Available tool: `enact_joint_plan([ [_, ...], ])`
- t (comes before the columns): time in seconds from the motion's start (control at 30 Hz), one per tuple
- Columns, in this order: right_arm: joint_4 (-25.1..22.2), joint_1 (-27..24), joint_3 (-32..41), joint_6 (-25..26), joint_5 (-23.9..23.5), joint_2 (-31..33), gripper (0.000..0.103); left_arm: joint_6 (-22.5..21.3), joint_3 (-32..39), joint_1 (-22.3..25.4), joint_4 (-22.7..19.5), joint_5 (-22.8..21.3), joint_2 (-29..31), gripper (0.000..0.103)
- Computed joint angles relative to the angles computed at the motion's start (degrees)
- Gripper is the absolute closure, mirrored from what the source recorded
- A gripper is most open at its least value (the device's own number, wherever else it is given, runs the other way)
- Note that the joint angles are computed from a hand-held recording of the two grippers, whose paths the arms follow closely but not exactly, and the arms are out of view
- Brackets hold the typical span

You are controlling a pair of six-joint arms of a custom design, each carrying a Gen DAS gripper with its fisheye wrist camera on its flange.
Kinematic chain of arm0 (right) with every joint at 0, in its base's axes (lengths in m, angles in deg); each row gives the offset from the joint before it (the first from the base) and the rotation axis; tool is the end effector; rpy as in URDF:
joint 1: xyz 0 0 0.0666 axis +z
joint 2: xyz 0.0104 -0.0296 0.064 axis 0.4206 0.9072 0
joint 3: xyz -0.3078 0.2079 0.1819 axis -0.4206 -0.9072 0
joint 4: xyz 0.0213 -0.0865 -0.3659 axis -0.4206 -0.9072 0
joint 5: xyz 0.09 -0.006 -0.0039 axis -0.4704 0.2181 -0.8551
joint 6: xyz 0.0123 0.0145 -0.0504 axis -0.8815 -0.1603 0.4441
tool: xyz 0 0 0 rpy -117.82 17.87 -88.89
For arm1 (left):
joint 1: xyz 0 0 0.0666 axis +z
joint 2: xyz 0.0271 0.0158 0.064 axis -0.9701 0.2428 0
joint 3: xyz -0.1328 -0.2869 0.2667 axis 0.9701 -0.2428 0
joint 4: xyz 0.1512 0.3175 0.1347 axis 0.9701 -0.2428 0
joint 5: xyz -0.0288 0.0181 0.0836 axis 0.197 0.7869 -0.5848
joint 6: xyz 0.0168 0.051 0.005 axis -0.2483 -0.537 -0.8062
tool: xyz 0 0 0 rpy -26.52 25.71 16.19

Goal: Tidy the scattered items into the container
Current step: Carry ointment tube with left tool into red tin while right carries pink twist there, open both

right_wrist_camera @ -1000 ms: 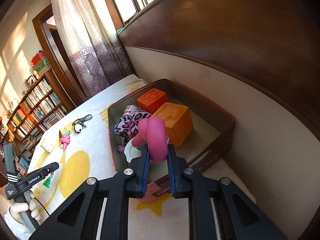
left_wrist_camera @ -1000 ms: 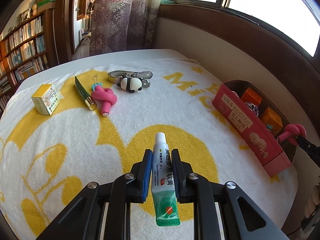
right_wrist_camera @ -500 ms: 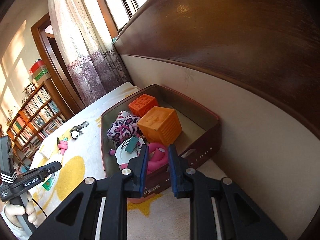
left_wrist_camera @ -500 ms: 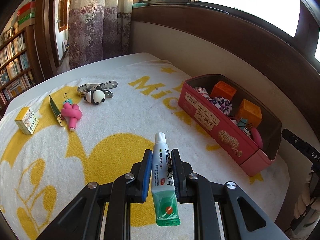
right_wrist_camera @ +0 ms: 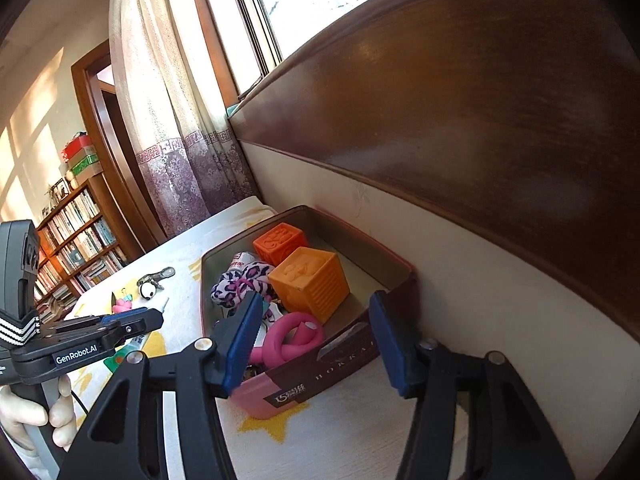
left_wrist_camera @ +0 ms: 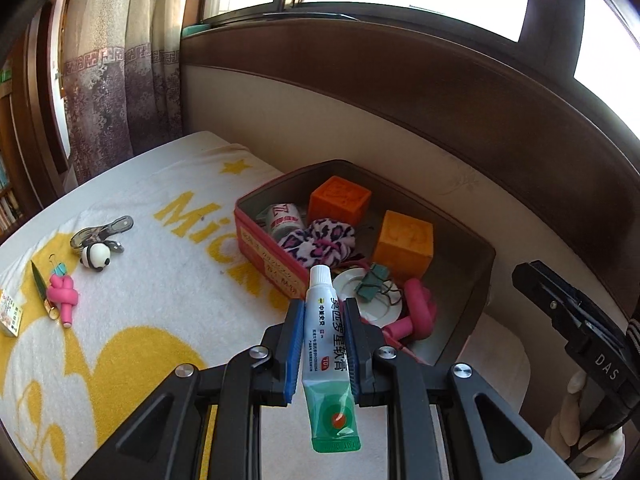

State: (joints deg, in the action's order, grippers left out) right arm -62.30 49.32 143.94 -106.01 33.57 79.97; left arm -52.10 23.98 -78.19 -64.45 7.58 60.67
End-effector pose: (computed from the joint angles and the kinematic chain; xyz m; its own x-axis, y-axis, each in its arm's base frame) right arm 0.5339 0.2405 0.3587 -0.5468 0.1025 -0.8309 -0.2155 0.9418 0.2580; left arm 0.5324 -0.0299 0.3546 -0.7280 0.0378 -0.6846 0.2091 0.9631 -0.1692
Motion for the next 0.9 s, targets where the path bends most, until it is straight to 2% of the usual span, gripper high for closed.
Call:
enact_joint_plan([
  [0.17, 1.8, -0.1, -1.1, 0.0, 1.1, -1.1, 0.043, 0.4, 2.9, -2.5, 0.7, 1.8, 2.0, 0.083],
  [0.33, 1.0, -0.4, -0.8, -1.5, 0.8, -0.8, 0.043, 2.1, 4.3, -3.0, 0.6, 5.3, 3.7, 0.082],
  [0.47, 0.6, -0.2, -0.6, -1.5, 0.4, -0.5, 0.043, 1.7, 3.7, -2.7, 0.5, 4.0, 3.7, 0.082],
  [0.63, 0.2, 0.1, -0.4, -1.4, 0.3, -0.1, 0.043, 4.8, 2.4, -0.3, 0.6, 3.9, 3.5, 0.082],
  [0.8, -0.4, 0.7, -0.2, -1.0, 0.3, 0.2, 0.04, 5.4, 0.0, 1.5, 1.6, 0.9, 3.0, 0.082],
  [0.83, -0.6, 0.9, 0.0, -0.7, 0.2, 0.3, 0.039, 5.8, -0.4, 1.9, 1.6, 0.8, 2.9, 0.073],
  [0.87, -0.7, 1.1, 0.1, -0.4, 0.3, 0.3, 0.039, 6.5, -0.9, 2.5, 1.9, 0.8, 2.9, 0.052],
  [0.9, -0.8, 1.3, 0.2, -0.2, 0.3, 0.4, 0.039, 7.4, -1.8, 3.0, 2.8, 0.7, 2.5, 0.042],
])
